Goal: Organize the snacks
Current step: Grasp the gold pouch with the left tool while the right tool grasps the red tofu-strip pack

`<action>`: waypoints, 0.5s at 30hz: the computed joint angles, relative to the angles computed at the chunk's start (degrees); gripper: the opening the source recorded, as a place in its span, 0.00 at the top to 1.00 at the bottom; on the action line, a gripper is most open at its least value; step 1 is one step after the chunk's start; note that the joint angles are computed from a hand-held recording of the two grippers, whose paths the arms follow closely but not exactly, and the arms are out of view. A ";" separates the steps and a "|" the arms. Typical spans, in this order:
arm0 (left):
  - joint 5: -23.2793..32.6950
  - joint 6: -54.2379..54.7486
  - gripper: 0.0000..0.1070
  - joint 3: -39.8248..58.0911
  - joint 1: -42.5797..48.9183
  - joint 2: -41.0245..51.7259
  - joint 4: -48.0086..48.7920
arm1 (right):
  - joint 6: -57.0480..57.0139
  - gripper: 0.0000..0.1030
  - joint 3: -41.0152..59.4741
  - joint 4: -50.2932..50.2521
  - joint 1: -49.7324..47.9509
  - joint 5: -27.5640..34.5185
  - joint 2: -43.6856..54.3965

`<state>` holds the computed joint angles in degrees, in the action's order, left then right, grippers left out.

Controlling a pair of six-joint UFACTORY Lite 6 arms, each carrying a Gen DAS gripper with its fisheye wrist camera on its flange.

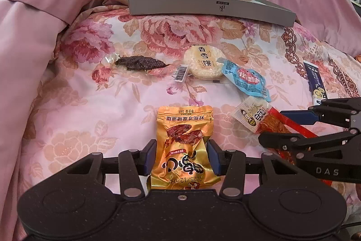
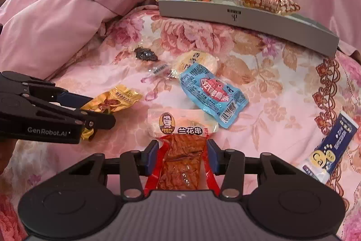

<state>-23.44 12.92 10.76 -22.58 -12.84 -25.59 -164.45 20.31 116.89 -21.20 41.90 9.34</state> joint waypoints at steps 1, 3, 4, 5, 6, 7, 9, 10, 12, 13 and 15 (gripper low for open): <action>0.05 -0.11 0.54 0.02 0.00 -0.03 0.03 | 0.62 0.53 0.18 -0.53 -0.27 0.12 0.15; -0.18 -0.54 0.54 -0.10 0.05 -0.09 0.30 | 1.91 0.56 0.40 -1.09 -0.32 -0.04 -0.04; -0.24 -0.79 0.54 -0.12 0.08 -0.06 0.50 | 2.08 0.57 0.41 -1.07 -0.35 -0.08 -0.16; -0.20 -0.96 0.54 -0.14 0.20 -0.11 0.72 | 2.44 0.58 0.47 -1.28 -0.32 -0.29 -0.35; -0.16 -0.97 0.54 -0.11 0.25 -0.07 0.82 | 2.60 0.58 0.68 -1.75 -0.60 -0.22 -0.11; -0.21 -1.01 0.54 -0.10 0.21 0.00 0.81 | 2.92 0.58 0.89 -2.19 -0.85 -0.04 0.19; -0.32 -1.14 0.54 -0.14 0.17 -0.01 0.92 | 5.25 0.52 2.24 -4.37 -1.33 -0.30 1.38; -0.39 -1.34 0.54 -0.21 0.23 -0.05 1.12 | 8.19 0.48 3.62 -6.49 -1.23 -1.15 2.19; -0.58 -1.62 0.54 -0.35 0.35 -0.19 1.32 | 15.55 0.36 7.61 -11.44 -0.73 -3.52 5.25; -0.70 -1.70 0.54 -0.49 0.33 -0.33 1.27 | 17.31 0.36 8.78 -12.72 -0.61 -3.73 6.30; -0.89 -1.68 0.54 -0.59 0.24 -0.38 0.90 | 16.25 0.37 9.50 -12.20 0.12 -4.12 6.90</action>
